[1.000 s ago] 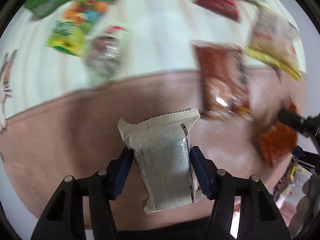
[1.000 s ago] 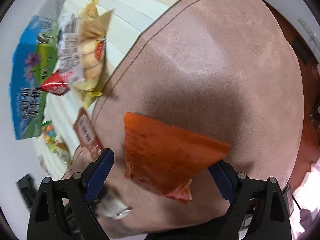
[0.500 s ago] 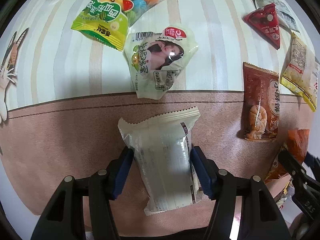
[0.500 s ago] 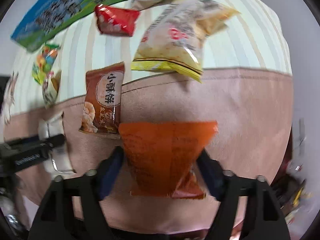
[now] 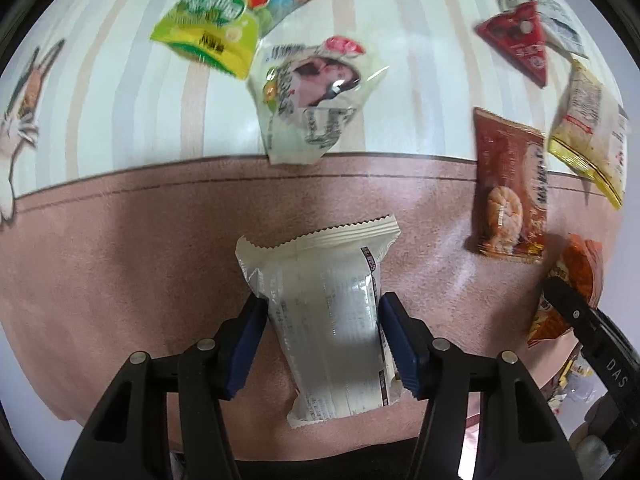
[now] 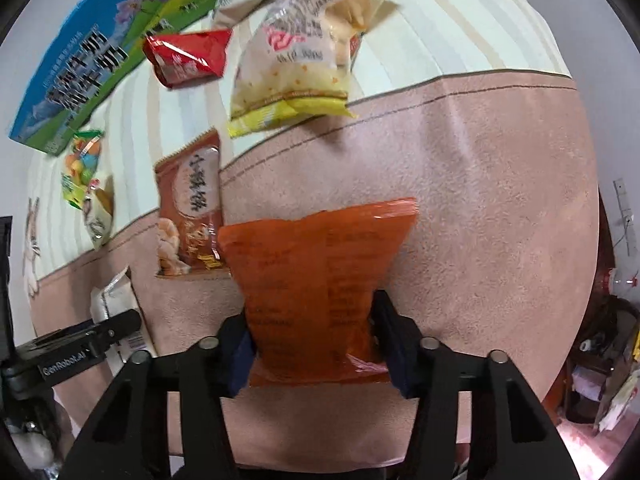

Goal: Organize snacks
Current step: 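Grasp the white pastry packet with left tool while right grasps the orange bag, then carry the white pastry packet and orange bag over the cardboard box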

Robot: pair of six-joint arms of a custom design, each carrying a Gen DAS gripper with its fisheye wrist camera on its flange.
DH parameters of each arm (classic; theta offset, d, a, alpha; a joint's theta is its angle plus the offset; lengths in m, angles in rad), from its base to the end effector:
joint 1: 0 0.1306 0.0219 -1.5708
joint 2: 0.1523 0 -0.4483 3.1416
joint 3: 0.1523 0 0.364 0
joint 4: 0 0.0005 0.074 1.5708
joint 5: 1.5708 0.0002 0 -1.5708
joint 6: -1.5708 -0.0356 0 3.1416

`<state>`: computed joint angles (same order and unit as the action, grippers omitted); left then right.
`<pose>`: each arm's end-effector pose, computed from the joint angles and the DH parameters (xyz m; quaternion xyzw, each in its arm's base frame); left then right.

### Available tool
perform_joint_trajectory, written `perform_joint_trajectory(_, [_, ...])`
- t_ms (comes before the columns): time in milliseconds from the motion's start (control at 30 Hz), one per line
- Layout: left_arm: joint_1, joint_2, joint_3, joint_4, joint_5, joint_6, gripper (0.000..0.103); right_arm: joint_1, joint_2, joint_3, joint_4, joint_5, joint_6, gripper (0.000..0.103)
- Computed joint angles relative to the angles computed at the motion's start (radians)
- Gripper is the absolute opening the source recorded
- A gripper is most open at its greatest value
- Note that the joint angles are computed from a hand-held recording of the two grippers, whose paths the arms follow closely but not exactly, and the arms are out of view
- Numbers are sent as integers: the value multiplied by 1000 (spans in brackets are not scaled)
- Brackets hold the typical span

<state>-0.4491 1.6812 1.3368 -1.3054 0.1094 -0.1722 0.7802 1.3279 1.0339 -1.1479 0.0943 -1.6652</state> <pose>0.4234 -0.2089 0.3316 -0.3029 -0.9506 0.0487 0.0466 0.2469 0.2390 0.3630 0.4296 0.8995 0.0444 0.0662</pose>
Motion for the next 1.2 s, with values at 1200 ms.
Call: perform_joint_trajectory(1200, [-20,53,141,-35,47,28,55,-92,23,100,85,38,152,51])
